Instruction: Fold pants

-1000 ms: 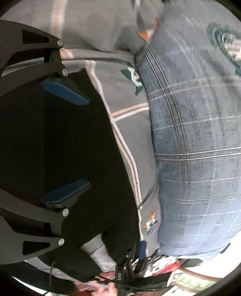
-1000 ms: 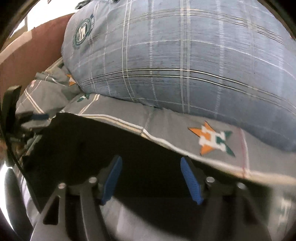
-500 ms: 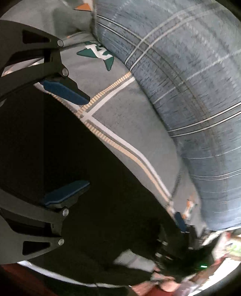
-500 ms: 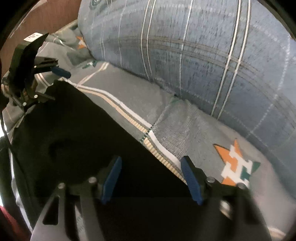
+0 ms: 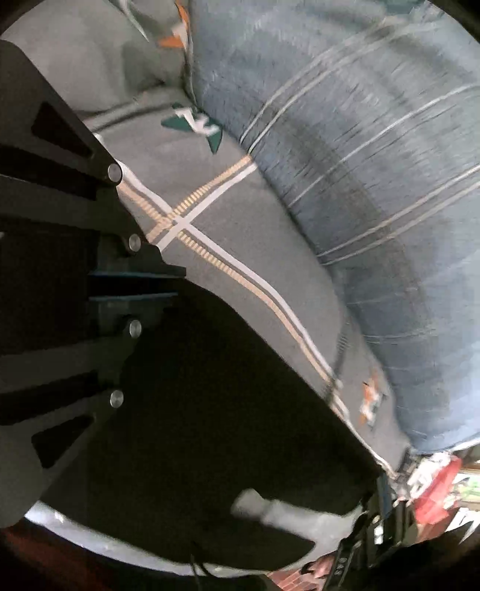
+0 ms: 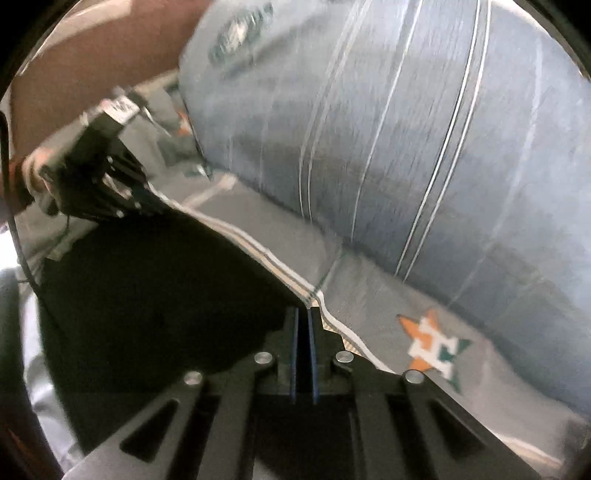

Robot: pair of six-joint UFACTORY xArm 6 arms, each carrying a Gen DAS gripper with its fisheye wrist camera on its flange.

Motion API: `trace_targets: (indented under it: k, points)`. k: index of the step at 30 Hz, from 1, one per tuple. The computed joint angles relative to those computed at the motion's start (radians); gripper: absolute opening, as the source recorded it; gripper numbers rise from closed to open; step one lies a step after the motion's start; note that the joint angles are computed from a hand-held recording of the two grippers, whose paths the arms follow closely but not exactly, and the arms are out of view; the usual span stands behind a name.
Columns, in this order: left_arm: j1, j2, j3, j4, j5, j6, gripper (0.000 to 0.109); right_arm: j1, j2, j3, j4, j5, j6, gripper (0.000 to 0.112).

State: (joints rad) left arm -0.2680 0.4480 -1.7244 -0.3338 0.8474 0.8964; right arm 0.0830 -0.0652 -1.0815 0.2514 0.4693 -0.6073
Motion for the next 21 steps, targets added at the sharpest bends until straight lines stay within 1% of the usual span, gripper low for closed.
trace_targets:
  k: [3,4,6,7,8,9,10,11,14,16,18,19,20,21]
  points:
    - [0.008,-0.193,0.212,-0.078,-0.069,0.038,0.004,0.036,-0.179,0.145,-0.05,-0.039,0.037,0.004]
    - [0.012,-0.266,0.289,-0.107,-0.08,0.044,0.004,0.053,-0.236,0.191,-0.069,-0.045,0.052,0.004]
    - [0.027,-0.388,0.411,-0.165,-0.073,0.057,0.004,0.087,-0.375,0.302,-0.117,-0.044,0.101,0.004]
    - [0.039,-0.457,0.486,-0.19,-0.059,0.071,0.004,0.105,-0.449,0.357,-0.118,-0.032,0.116,0.004]
    - [0.035,-0.484,0.533,-0.193,-0.087,0.05,0.004,0.123,-0.505,0.396,-0.107,-0.011,0.125,0.004]
    - [0.042,-0.541,0.608,-0.2,-0.087,0.037,0.004,0.14,-0.572,0.443,-0.078,0.023,0.126,0.004]
    - [0.035,-0.556,0.649,-0.201,-0.105,0.026,0.004,0.156,-0.617,0.48,-0.07,0.049,0.157,0.004]
    - [0.034,-0.581,0.693,-0.194,-0.105,0.009,0.004,0.171,-0.671,0.531,-0.05,0.074,0.176,0.003]
    - [0.038,-0.586,0.781,-0.164,-0.1,-0.09,0.004,0.201,-0.716,0.618,-0.046,0.097,0.252,0.003]
    - [0.042,-0.592,0.821,-0.189,-0.122,-0.116,0.005,0.205,-0.705,0.658,-0.002,0.091,0.276,0.003]
    - [0.041,-0.636,0.863,-0.221,-0.144,-0.128,0.008,0.216,-0.688,0.69,-0.046,0.083,0.339,0.003]
    - [0.045,-0.66,0.871,-0.222,-0.131,-0.146,0.008,0.219,-0.69,0.698,-0.034,0.092,0.347,0.003]
    - [0.046,-0.673,0.875,-0.215,-0.122,-0.161,0.014,0.218,-0.688,0.697,-0.023,0.106,0.349,0.004]
    - [0.048,-0.691,0.878,-0.193,-0.116,-0.186,0.022,0.218,-0.706,0.701,-0.041,0.129,0.377,0.005]
